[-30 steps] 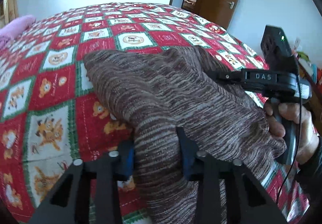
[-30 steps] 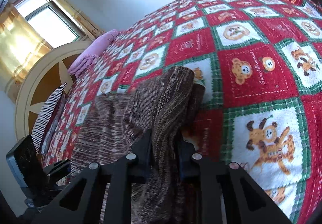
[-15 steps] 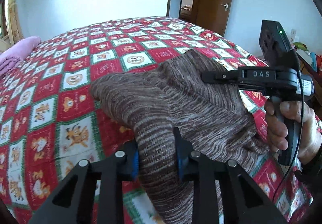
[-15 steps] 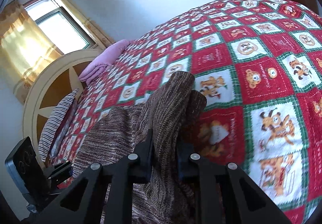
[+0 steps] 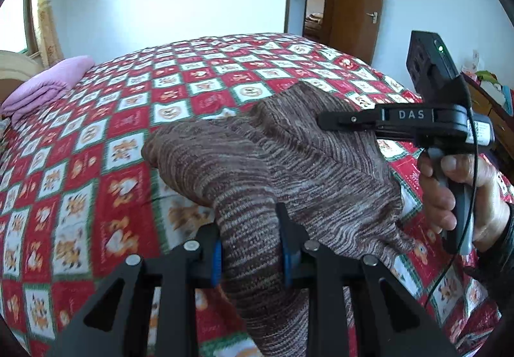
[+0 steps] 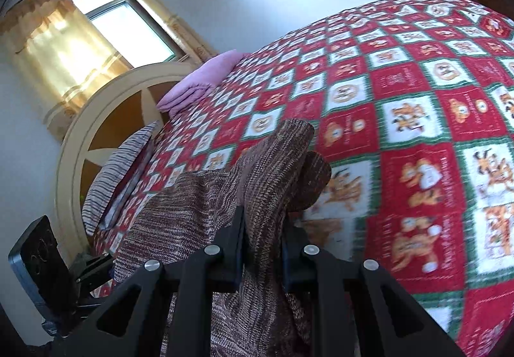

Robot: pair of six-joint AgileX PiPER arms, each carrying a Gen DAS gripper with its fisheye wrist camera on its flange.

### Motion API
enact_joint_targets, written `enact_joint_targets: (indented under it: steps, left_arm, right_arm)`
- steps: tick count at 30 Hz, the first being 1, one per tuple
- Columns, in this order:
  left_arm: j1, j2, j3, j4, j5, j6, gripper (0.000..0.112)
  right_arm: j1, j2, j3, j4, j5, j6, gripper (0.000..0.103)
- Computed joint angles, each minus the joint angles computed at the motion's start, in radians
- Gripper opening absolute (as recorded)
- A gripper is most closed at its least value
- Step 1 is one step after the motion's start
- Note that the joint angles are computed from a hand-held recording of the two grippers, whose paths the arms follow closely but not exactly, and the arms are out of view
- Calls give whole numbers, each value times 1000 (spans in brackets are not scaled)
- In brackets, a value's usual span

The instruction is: Fold small clothes

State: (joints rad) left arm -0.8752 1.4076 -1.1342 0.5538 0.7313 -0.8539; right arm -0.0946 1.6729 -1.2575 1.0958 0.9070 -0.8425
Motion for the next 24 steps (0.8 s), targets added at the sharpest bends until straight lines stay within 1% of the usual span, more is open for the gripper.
enact_joint_targets:
  steps: [7,12,18,24]
  left_arm:
    - [-6,-136,112,42,27,-81,28]
    - [-8,-217,174,67,49,-130,28]
    - [5,-318,245,72,74,-168,28]
    - [19,-421,303,76,122,-184,28]
  right_arm:
    - [92,-32,36,25,-31,3,18]
    - [165,-36,32,30,-56,24,18]
    - [255,-14,7,21,-85,51,18]
    - [345,18,-32,24,-110,76,18]
